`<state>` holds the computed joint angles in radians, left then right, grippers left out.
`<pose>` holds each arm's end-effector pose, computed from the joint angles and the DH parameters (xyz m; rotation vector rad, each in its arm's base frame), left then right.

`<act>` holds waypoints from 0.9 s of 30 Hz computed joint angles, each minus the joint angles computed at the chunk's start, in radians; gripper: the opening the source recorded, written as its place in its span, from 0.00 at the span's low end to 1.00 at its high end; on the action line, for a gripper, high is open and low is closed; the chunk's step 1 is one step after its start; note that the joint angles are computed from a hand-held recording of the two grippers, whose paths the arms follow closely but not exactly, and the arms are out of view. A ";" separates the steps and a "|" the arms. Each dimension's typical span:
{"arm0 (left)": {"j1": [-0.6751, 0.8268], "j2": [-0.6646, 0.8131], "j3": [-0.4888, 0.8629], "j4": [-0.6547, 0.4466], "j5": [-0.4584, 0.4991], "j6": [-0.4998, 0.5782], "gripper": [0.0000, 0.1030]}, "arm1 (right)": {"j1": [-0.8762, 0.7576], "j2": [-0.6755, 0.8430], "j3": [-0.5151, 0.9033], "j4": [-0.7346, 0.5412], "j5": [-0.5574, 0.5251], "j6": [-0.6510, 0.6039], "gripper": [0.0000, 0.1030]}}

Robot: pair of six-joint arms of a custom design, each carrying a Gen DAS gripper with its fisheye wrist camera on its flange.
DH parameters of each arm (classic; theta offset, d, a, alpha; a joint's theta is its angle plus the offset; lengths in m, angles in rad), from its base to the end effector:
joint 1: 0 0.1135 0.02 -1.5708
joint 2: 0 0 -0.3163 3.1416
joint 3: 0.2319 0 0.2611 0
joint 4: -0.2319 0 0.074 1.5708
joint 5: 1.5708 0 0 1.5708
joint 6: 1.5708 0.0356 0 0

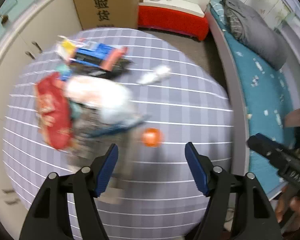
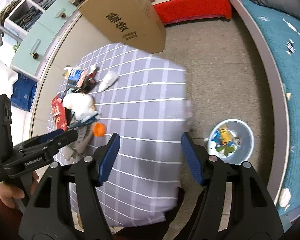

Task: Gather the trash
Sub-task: 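Move both tools back toward the table, then grasp the blue-white tube with the left gripper while the right gripper grasps the orange cap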

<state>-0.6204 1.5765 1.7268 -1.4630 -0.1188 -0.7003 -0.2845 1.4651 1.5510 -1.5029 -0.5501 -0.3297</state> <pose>0.2400 -0.1663 0.4214 -0.1364 2.8608 -0.0935 0.2458 -0.0525 0.4065 -0.1220 2.7512 0.6765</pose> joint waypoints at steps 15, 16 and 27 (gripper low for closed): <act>0.187 -0.031 -0.192 0.108 0.090 0.453 0.30 | 0.371 -0.098 -0.166 0.236 0.147 0.346 0.61; 0.191 -0.029 -0.200 0.108 0.104 0.470 0.22 | 0.388 -0.095 -0.167 0.244 0.156 0.351 0.61; 0.239 -0.157 -0.274 0.179 0.251 0.424 0.04 | 0.612 -0.063 -0.196 0.336 0.285 0.403 0.61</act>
<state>-0.3817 1.4199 1.4532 -1.2836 0.1317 -0.2762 0.3272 1.4024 1.3554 -1.1665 -0.2647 0.0734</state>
